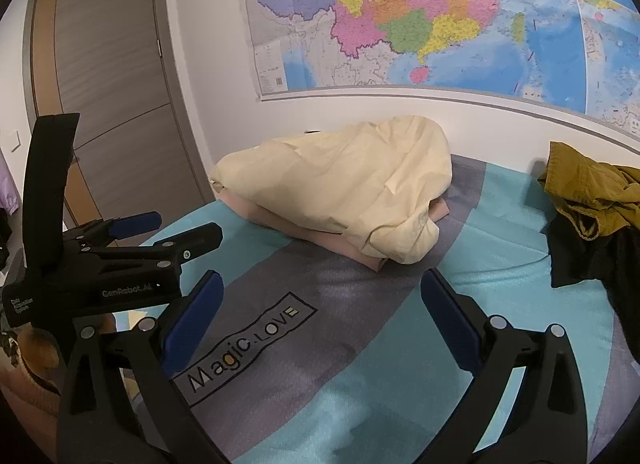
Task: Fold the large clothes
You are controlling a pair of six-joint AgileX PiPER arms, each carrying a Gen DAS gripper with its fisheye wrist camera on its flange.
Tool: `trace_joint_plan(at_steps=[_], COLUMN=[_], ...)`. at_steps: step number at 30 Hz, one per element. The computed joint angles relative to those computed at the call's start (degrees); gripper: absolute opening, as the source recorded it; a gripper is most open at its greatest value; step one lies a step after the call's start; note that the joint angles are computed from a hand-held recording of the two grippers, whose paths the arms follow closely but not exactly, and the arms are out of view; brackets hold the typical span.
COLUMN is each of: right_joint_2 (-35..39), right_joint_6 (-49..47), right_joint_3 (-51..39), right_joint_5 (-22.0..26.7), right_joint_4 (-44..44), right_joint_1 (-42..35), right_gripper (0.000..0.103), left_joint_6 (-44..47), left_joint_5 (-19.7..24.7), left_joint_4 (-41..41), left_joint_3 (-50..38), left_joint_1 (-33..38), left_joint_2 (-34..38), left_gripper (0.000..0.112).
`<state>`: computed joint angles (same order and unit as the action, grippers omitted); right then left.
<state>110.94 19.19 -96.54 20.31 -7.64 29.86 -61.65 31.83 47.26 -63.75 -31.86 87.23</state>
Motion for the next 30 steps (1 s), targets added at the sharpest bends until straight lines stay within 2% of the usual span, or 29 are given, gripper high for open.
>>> trace_joint_plan(at_steps=[14,21,27,30], right_joint_2=[-1.21,-1.97,-2.09,-2.36], right_joint_6=[1.24,6.15,5.11,4.65], right_joint_3=[1.78,3.24,3.75,4.22], right_joint_5=[-0.62,-1.34,-1.32,-1.6], right_joint_4=[-1.09,-5.04,-3.45,-2.93], right_joint_1=[0.45,0.55,0.4,0.33], right_gripper=[0.098,0.098,0.098,0.098], left_joint_6=[-0.48,-1.32,-2.71,-1.91], left_joint_5=[0.9,0.29,0.22,-0.1], left_joint_4=[0.2,1.51,3.07,2.1], left_joint_3=[0.55,0.77,1.54,1.31], left_joint_1=[-1.07,-1.61,-2.52,-2.65], left_joint_2=[-0.89,-0.63,-0.75,-0.34], left_gripper=[0.096,0.096,0.096,0.09])
